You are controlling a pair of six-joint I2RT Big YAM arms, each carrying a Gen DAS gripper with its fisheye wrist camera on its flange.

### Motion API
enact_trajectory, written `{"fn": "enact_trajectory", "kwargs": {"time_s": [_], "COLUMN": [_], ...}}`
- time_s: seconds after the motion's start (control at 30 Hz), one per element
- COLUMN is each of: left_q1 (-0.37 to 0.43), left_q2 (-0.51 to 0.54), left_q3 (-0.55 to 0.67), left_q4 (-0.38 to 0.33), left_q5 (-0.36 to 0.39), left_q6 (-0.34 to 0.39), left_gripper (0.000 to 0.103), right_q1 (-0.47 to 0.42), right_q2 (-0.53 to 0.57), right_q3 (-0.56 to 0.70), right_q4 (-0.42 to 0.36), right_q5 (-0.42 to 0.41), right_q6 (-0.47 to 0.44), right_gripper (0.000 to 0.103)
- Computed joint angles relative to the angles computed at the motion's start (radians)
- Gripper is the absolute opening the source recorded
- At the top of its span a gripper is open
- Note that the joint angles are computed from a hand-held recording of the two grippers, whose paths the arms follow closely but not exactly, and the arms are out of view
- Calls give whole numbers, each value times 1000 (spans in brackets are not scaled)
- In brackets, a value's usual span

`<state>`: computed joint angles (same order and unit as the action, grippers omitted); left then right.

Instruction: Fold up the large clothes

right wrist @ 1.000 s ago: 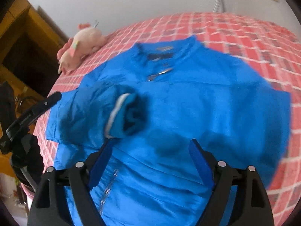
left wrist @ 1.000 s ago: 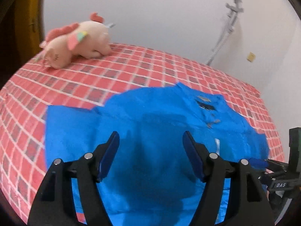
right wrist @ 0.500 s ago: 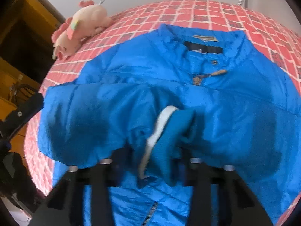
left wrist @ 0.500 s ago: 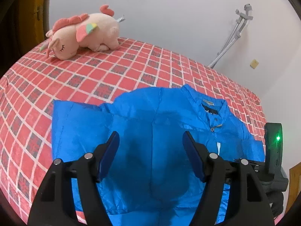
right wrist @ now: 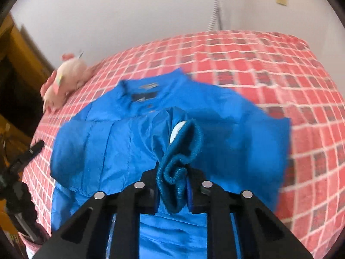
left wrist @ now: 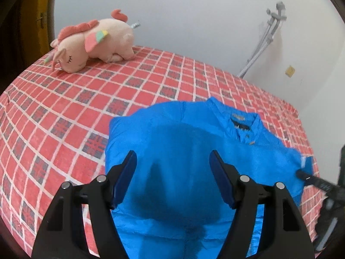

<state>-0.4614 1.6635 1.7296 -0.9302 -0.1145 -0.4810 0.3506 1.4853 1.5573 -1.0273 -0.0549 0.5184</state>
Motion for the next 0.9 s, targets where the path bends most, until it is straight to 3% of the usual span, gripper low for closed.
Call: {"fn": "enact_trajectory", "kwargs": {"time_s": [0.3, 0.6, 0.67, 0.73, 0.83, 0.9], "left_q1": [-25, -41, -41, -47, -71, -108], "left_q2": [102, 114, 108, 94, 51, 36], "left_q3": [41, 19, 21, 27, 13, 8], "left_q4": [-65, -46, -53, -60, -21, -6], "left_q5": [-2, -62, -64, -57, -14, -44], "left_q6": [56, 79, 71, 48, 60, 86], "left_gripper": [69, 71, 69, 68, 68, 68], "right_q1": [-71, -74, -68, -49, 13, 41], "right_q2": [-49, -31, -47, -82, -138, -158], "right_q3": [-119, -172, -174, -168, -151, -149], "right_q4": [47, 95, 92, 77, 67, 90], "right_q5": [-40, -56, -27, 56, 273, 282], "right_q6": [16, -3, 4, 8, -11, -40], "right_gripper": [18, 23, 29, 33, 34, 34]}}
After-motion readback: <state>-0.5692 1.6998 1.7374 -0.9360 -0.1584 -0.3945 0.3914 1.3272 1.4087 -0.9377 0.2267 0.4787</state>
